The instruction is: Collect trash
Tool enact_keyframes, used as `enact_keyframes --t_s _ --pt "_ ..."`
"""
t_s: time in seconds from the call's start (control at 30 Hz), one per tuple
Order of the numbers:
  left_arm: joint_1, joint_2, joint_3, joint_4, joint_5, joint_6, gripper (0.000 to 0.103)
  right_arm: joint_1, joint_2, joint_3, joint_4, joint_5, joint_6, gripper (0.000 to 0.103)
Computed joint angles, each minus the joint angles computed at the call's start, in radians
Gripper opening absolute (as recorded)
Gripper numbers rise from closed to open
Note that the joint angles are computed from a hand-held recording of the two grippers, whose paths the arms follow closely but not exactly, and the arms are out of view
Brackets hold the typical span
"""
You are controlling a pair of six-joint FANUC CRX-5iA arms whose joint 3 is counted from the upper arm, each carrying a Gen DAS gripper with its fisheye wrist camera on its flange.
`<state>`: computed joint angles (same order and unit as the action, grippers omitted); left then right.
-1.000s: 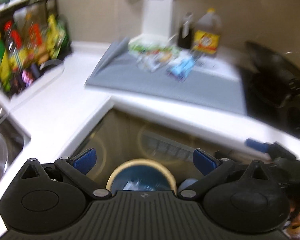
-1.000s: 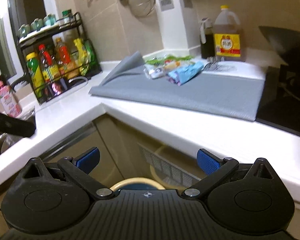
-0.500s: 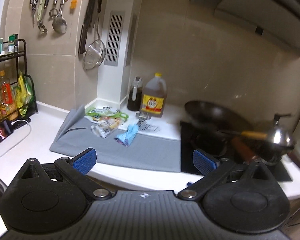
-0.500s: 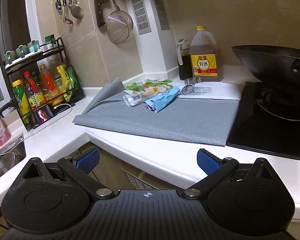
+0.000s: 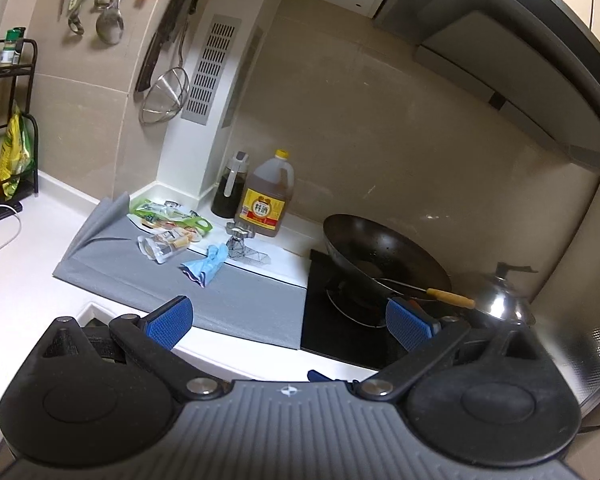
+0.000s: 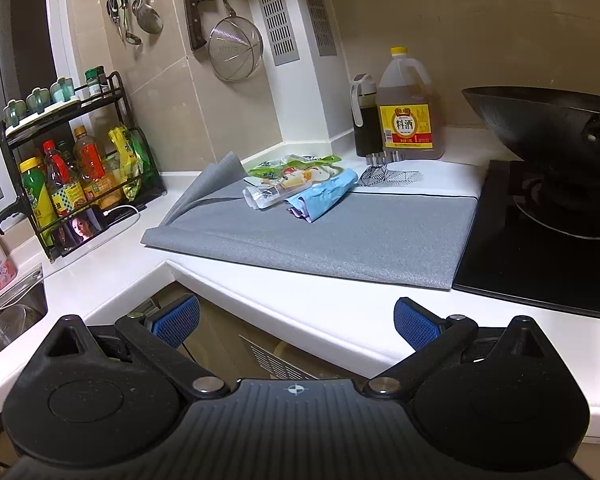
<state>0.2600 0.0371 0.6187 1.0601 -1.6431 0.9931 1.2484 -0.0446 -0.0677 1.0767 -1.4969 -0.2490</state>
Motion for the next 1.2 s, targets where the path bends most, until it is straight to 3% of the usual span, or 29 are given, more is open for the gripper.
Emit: enact_keyframes --t_s 0.37,0.6,1.2 --pt "-0.009 -0.018 -0.021 0.011 0.006 -0.061 0.103 -0.009 0.009 0.009 -0.006 -0.004 0.007 0.103" --pt "-0.011 0.023 0.034 -0.035 -0.005 0.025 0.103 -0.008 0.013 0.009 -0.002 0.002 0.009 0.103" --pt "-0.018 -0.024 -0.046 -0.037 0.021 -0.095 0.103 -0.025 0.027 0.026 -0.037 0.023 0.027 0.103"
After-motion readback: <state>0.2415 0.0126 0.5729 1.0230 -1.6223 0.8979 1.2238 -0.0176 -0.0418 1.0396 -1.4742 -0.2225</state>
